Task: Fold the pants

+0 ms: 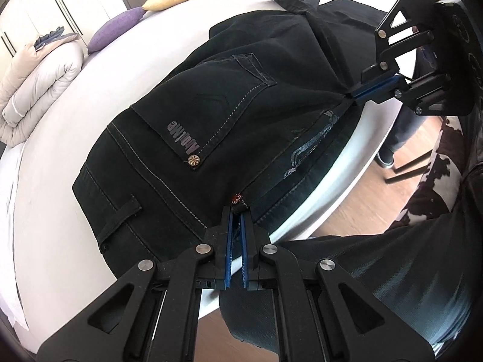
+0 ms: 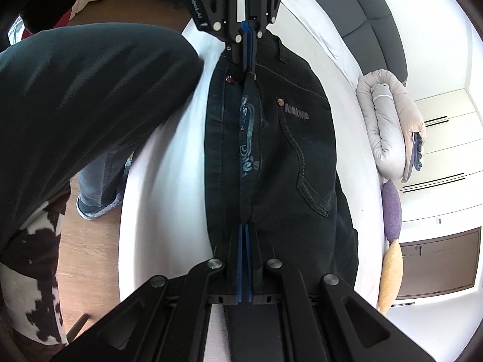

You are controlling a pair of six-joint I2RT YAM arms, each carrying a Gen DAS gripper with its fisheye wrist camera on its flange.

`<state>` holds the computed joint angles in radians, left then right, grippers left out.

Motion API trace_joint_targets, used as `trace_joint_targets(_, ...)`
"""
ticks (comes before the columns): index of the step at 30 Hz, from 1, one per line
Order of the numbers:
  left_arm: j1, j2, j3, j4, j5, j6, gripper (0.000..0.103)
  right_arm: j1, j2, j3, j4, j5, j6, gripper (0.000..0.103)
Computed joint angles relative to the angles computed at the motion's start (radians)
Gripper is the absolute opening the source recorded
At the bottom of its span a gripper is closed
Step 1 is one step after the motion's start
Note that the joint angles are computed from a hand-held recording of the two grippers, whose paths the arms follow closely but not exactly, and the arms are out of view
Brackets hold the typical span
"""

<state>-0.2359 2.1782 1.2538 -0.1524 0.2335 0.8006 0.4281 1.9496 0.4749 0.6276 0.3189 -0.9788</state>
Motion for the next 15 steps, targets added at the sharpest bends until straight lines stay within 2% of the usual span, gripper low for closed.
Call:
trace_joint_targets(8,0.001,-0.005,-0.05,0.017,-0.025,0.008,0.003,0.03,0.066,-0.002,0.047,0.031,0.031,0.003)
trace_joint_targets(12,0.01,-0.007,-0.055,0.026,-0.054,-0.023,0.003,0.018,0.113,0.022,0.066,0.027,0.058,0.004)
trace_joint_targets(15,0.026,-0.052,-0.062,-0.016,-0.066,-0.032,0.004,0.011,0.108,0.025,0.06,0.013,0.105,0.006)
